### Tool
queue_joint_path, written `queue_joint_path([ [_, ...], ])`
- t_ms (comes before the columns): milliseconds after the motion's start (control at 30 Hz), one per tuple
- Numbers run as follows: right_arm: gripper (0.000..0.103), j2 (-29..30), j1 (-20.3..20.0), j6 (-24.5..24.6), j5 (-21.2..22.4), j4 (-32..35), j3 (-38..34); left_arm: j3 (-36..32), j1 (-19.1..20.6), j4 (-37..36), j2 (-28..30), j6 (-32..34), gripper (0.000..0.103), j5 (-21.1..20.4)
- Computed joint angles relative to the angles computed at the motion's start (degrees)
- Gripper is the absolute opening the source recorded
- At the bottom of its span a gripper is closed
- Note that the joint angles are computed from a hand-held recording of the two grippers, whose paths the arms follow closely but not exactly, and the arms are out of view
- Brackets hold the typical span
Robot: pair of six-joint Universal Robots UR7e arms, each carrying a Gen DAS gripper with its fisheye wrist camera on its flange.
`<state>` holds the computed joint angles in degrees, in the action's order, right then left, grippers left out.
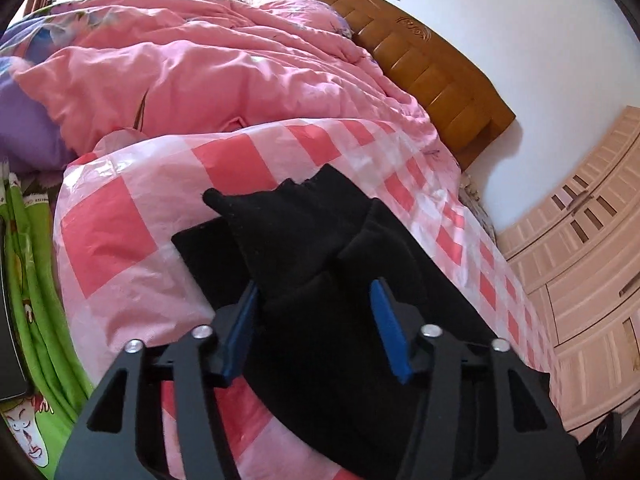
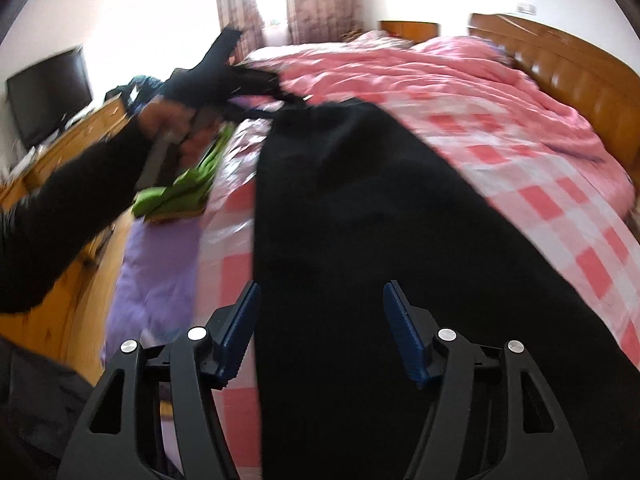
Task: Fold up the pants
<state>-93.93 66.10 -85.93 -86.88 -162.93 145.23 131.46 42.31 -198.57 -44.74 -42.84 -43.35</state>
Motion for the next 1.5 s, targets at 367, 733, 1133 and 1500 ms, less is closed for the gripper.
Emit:
queue_joint_path([
  [367,0.047,3.1,1.6,-4.2,-4.9,-7.6,2.8,-0.9,0.6,0.2,1.3,1.1,0.028,1.6],
  [733,0.009,3.9,0.9,-8.2,-3.5,-16.3,5.4,-1.9,-3.6,3.2,1.2,2.2,0.016,7.8],
  [1133,0.008,-5.2,0.0,-5.0,1.7,-1.7,2.9,-0.9,-5.1,6.2,-1.6,0.4,0.016,7.6],
  [1500,0.014,1.8,1.0,-5.8,-4.9,-10.2,5.4,1.7,-0.7,4.1,-0.3,0.3,0.047,4.2],
])
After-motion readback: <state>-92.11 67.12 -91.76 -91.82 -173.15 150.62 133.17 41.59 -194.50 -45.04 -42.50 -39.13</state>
